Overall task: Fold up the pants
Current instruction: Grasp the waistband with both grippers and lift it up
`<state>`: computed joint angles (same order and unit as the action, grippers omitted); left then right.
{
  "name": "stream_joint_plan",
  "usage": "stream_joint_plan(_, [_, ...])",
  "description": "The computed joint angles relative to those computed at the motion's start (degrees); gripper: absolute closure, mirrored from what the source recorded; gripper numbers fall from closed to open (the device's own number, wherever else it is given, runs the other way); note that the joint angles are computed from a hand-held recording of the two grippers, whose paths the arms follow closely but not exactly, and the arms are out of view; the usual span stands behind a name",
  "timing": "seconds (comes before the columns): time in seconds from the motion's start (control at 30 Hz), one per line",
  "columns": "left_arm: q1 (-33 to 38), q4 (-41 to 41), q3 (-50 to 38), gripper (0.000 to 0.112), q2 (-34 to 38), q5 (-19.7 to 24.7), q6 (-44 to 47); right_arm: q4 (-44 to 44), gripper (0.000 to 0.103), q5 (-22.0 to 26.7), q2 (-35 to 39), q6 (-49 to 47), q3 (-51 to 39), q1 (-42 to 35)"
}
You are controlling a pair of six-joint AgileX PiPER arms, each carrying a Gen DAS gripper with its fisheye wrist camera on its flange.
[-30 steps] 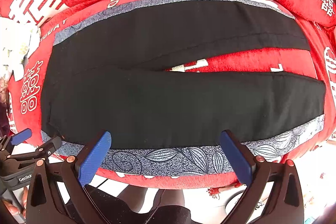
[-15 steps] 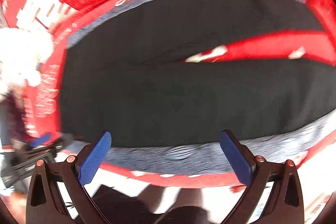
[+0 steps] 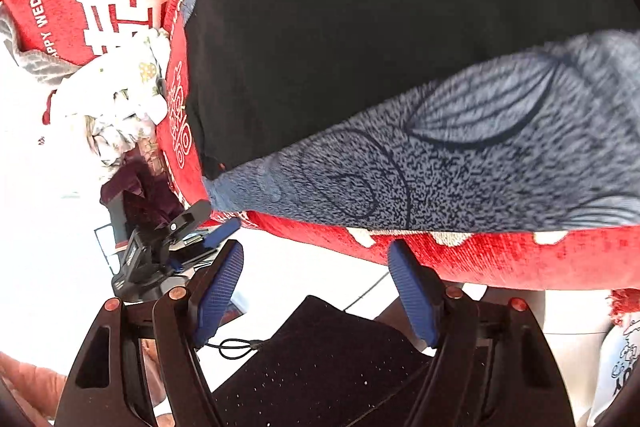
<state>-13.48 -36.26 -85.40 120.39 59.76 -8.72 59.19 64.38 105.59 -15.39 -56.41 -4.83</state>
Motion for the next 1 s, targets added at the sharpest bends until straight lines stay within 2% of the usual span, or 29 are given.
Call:
stream_joint_plan(0.27, [1.3, -7.9, 1.3, 0.009, 1.1, -5.7, 5.9, 8.8, 0.024, -3.4, -1.7, -9.2, 6.4, -5.1])
stream_joint_plan(0.47, [3.4, -8.7, 1.6, 0.011, 1.3, -5.1, 8.7, 11.5, 0.025, -4.5, -5.4, -12.5, 11.9, -12.6])
stream_joint_plan(0.57, [1.1, -5.1, -3.2, 0.014, 3.3, -3.2, 4.7, 11.1, 0.025, -5.2, -8.3, -12.2, 14.8, -16.1])
stream_joint_plan(0.67, [0.0, -2.0, -8.6, 0.022, 6.1, -0.4, 1.3, 12.8, 0.025, -5.7, -10.2, -13.2, 18.4, -19.8])
stream_joint_plan(0.77, [-0.2, 1.1, -11.9, 0.043, 7.3, 1.8, -1.1, 16.4, 0.025, -5.6, -9.7, -14.3, 19.9, -20.6])
stream_joint_plan(0.8, [0.2, 1.2, -12.2, 0.055, 7.2, 2.4, -0.9, 18.4, 0.046, -5.3, -9.5, -15.1, 20.3, -20.7])
stream_joint_plan(0.83, [0.8, 0.5, -12.8, 0.075, 7.4, 3.3, -0.6, 20.4, 0.089, -4.6, -9.1, -15.5, 20.6, -21.1])
stream_joint_plan(0.87, [1.6, -1.4, -13.5, 0.081, 7.8, 4.4, 0.4, 20.3, 0.097, -4.9, -9.4, -14.2, 20.4, -20.9])
stream_joint_plan(0.93, [2.3, -1.8, -15.9, 0.081, 8.3, 6.7, -0.1, 16.1, 0.097, -6.3, -11.3, -8.8, 17.6, -20.3])
stream_joint_plan(1.0, [1.6, 0.4, -21.6, 0.081, 9.0, 10.0, -1.2, 11.7, 0.097, -5.4, -12.5, -5.4, 12.8, -19.1])
